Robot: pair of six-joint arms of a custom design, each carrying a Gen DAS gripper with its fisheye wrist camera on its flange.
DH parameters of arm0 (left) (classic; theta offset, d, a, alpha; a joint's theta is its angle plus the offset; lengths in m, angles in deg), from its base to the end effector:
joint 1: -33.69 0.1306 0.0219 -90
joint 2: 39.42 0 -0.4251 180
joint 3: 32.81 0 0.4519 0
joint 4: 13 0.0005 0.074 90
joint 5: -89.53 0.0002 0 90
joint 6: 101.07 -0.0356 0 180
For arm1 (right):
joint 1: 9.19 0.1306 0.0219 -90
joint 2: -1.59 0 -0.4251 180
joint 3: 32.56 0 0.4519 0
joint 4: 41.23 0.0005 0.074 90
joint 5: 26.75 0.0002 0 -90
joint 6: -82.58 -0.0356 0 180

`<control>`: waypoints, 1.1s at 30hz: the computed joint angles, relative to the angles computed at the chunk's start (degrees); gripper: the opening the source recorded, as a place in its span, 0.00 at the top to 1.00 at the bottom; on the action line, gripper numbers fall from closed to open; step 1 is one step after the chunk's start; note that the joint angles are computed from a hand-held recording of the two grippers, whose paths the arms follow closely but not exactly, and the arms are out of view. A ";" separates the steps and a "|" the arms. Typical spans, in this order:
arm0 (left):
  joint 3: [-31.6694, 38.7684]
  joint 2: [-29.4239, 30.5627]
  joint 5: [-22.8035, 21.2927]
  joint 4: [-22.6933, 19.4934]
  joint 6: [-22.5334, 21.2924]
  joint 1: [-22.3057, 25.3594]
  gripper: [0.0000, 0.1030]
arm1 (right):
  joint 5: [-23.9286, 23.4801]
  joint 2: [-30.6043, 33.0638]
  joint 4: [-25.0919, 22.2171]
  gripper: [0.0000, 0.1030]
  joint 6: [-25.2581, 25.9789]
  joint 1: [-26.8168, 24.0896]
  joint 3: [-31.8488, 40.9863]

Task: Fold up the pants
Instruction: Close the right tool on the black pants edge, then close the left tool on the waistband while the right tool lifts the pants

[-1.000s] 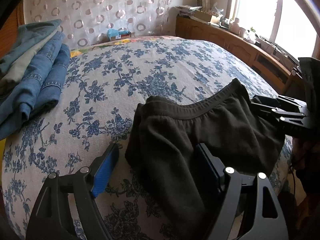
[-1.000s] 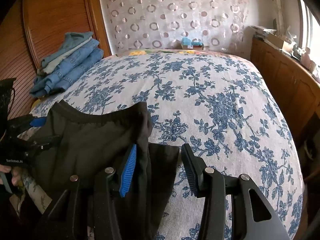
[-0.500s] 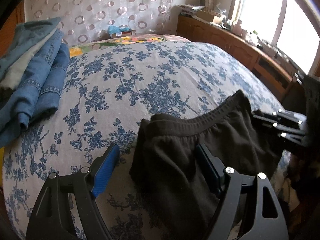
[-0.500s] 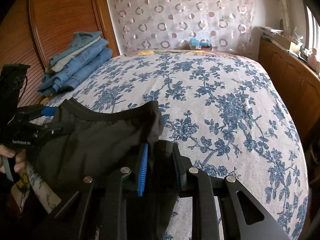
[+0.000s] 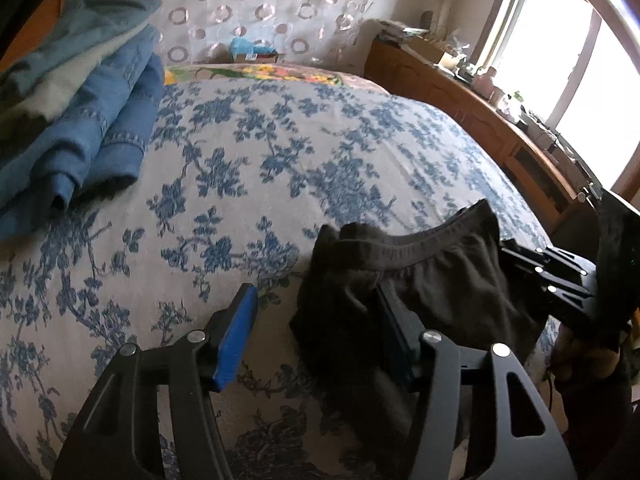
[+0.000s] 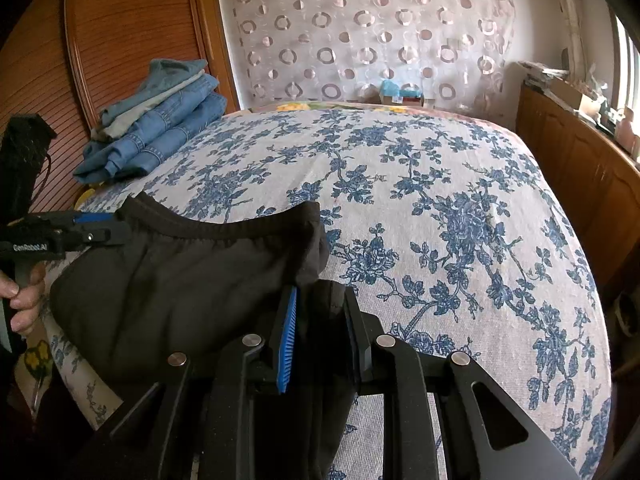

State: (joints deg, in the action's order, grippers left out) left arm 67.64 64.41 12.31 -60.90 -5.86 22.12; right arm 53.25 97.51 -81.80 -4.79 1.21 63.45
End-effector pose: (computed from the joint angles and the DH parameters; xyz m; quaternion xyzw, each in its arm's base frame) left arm 0.6277 -0.1371 0.4318 0.0888 0.9341 -0.1519 0.3106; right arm 0.5896 0.1140 0.4832 -0.1389 0.8946 0.1072 0.4109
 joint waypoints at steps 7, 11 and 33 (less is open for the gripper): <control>-0.93 -0.27 3.18 1.85 1.03 -0.06 0.71 | 0.02 -0.04 0.01 0.79 0.00 0.02 -0.05; -0.89 -0.36 4.99 2.01 2.44 0.12 0.84 | -0.11 -0.02 0.01 0.79 -0.15 -0.01 -0.04; -7.31 -10.66 2.69 11.57 2.12 -1.91 0.89 | -2.96 -6.46 4.16 0.89 -3.32 0.44 -3.24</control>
State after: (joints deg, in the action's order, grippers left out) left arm 60.32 53.75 15.00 -49.33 -3.73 20.20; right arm 50.29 91.06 -77.65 -8.11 1.65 60.21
